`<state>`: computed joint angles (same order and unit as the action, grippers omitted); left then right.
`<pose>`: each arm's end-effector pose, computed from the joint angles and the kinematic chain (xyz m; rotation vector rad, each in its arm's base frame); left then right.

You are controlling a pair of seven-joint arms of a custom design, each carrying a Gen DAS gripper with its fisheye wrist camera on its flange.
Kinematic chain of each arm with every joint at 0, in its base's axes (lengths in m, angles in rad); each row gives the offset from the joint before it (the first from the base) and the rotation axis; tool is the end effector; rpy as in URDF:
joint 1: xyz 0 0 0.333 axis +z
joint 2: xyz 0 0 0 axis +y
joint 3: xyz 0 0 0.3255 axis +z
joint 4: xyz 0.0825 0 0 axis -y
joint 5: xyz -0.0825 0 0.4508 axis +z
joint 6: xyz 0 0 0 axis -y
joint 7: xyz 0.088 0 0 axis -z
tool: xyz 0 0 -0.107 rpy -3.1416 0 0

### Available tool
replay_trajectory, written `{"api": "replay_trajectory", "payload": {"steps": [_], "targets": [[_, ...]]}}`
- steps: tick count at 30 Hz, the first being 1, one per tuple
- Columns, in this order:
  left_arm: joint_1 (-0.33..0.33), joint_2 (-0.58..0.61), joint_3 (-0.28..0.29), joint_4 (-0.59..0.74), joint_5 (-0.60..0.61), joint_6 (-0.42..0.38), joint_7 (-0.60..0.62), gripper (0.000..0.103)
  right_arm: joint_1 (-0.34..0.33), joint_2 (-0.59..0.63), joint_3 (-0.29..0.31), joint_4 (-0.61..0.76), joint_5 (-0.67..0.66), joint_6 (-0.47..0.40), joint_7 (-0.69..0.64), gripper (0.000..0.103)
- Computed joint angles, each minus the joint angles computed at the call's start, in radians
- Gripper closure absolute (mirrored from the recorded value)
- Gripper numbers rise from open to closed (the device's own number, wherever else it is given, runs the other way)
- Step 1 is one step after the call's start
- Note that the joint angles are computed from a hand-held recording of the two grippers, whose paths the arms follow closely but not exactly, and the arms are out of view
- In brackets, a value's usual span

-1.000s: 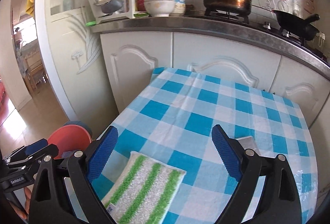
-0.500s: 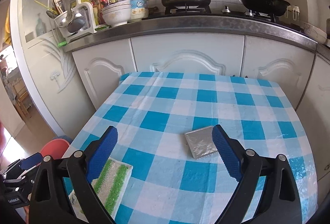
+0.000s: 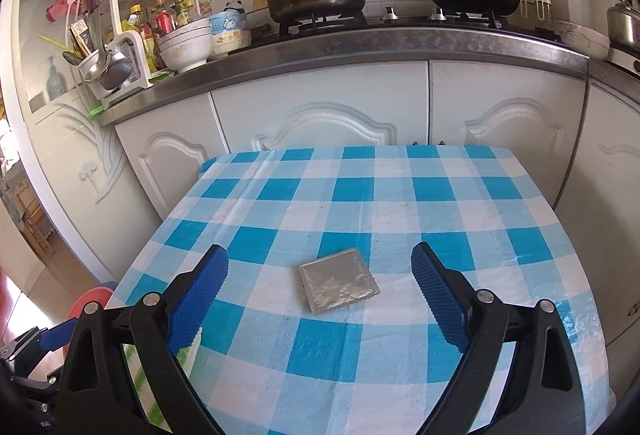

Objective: Collect trash
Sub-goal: 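Move both tools back over the table toward the sponge cloth and tray, then grasp the green-striped sponge cloth with left tool while right tool approaches the tray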

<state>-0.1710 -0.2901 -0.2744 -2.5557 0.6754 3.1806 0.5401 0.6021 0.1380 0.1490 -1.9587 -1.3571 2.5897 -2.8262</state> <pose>0.4368 -0.2740 0.4222 -1.6759 1.9050 -1.1008 0.4852 0.4744 0.4250 -1.4955 1.6442 -0.7157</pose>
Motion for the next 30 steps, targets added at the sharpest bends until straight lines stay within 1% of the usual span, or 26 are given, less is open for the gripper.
{"api": "replay_trajectory", "payload": {"steps": [2,9,14,21,27,30], "targets": [[0.004,0.009,-0.017,0.014,0.007,-0.012,-0.002,0.021,-0.005,-0.011,-0.004,-0.015,-0.006,0.007,0.015,0.011],[-0.02,0.058,-0.031,0.068,0.03,-0.049,0.002,0.021,-0.035,-0.051,-0.004,-0.068,-0.029,0.014,0.069,0.011],[-0.027,0.089,-0.05,0.108,0.077,-0.083,-0.015,0.021,-0.058,-0.069,0.0,-0.098,-0.032,0.015,0.093,0.011],[-0.054,0.109,-0.045,0.138,0.124,-0.136,-0.035,0.021,-0.082,-0.081,0.002,-0.124,-0.036,0.028,0.114,0.011],[-0.074,0.117,-0.035,0.153,0.142,-0.19,-0.042,0.02,-0.099,-0.074,-0.003,-0.127,-0.036,0.06,0.124,0.011],[-0.079,0.117,-0.029,0.156,0.145,-0.221,-0.041,0.02,-0.105,-0.063,-0.008,-0.123,-0.024,0.088,0.11,0.011]]}}
